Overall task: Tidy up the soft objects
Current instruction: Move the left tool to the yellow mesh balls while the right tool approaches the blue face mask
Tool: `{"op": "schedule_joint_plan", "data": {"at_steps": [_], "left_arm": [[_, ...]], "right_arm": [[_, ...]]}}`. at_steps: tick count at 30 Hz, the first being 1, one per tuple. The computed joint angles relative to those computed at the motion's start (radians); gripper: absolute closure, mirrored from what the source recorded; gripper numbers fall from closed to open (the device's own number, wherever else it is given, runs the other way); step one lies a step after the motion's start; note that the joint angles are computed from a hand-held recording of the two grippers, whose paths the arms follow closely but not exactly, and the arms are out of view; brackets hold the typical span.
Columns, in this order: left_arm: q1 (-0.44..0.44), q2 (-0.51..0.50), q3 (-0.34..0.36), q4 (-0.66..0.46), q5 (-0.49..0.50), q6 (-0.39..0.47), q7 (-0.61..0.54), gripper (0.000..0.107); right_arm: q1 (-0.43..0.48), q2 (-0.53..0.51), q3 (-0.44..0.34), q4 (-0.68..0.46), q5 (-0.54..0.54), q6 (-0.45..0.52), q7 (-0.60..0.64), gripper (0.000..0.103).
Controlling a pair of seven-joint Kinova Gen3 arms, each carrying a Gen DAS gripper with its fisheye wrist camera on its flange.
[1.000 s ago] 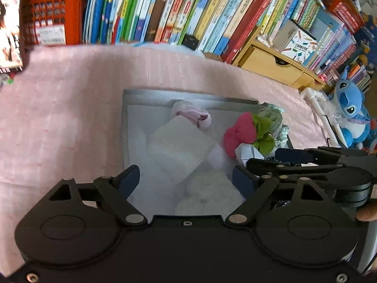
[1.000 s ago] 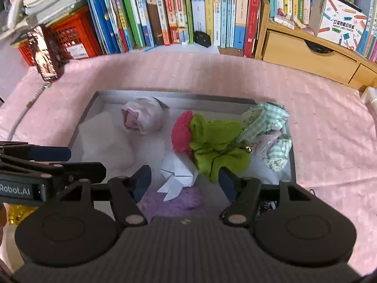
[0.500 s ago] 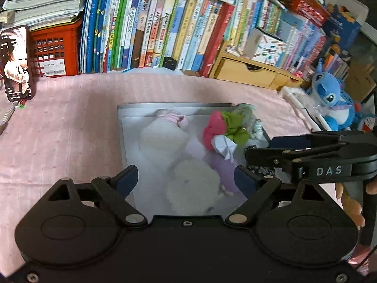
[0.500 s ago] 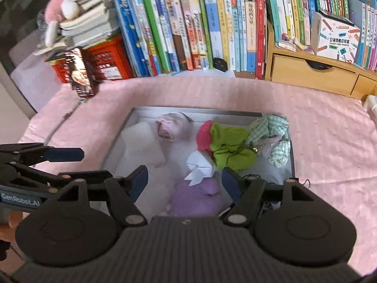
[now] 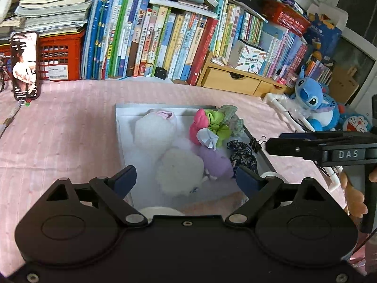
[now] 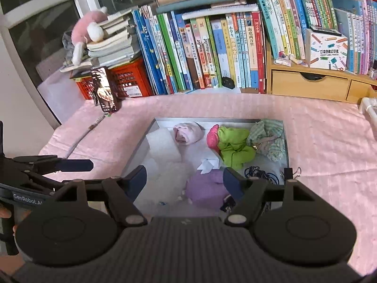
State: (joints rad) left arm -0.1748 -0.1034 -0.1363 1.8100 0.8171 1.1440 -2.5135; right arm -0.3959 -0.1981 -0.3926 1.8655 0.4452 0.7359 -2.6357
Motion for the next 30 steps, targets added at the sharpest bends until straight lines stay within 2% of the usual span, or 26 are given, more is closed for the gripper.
{"op": "schedule_joint_plan", "data": {"at_steps": [7,12,14,18,22,24,27,30], "left_arm": [[-0.026,-0.036,-0.045,0.078,0.065,0.025,-0.074,0.017],[-0.036,-0.091,-0.085,0.16,0.125,0.013,-0.157,0.017],[-0.042,-0.121,-0.112,0.205,0.156,0.007,-0.209,0.017],[-0.054,-0.191,-0.169,0.317,0.232,-0.027,-0.322,0.016],[-0.072,-0.256,-0.229,0.408,0.267,-0.04,-0.408,0.012],[-0.083,-0.286,-0.259,0.453,0.284,-0.051,-0.451,0.008],[-0.112,-0.358,-0.263,0.518,0.288,-0.13,-0.484,0.008],[-0.107,-0.424,-0.307,0.58,0.287,-0.206,-0.556,0.007]], "right_arm": [[0.04,-0.086,-0.058,0.084,0.033,-0.03,-0.084,0.021],[0.11,-0.157,-0.134,0.147,0.056,-0.05,-0.149,0.021],[0.162,-0.203,-0.176,0.195,0.071,-0.096,-0.195,0.021],[0.329,-0.326,-0.307,0.31,0.084,-0.199,-0.313,0.019],[0.398,-0.427,-0.344,0.393,0.015,-0.247,-0.348,0.019],[0.432,-0.474,-0.371,0.414,-0.018,-0.228,-0.349,0.019],[0.517,-0.543,-0.455,0.425,-0.057,-0.162,-0.346,0.018],[0.59,-0.598,-0.527,0.44,-0.101,-0.108,-0.338,0.017]]}}
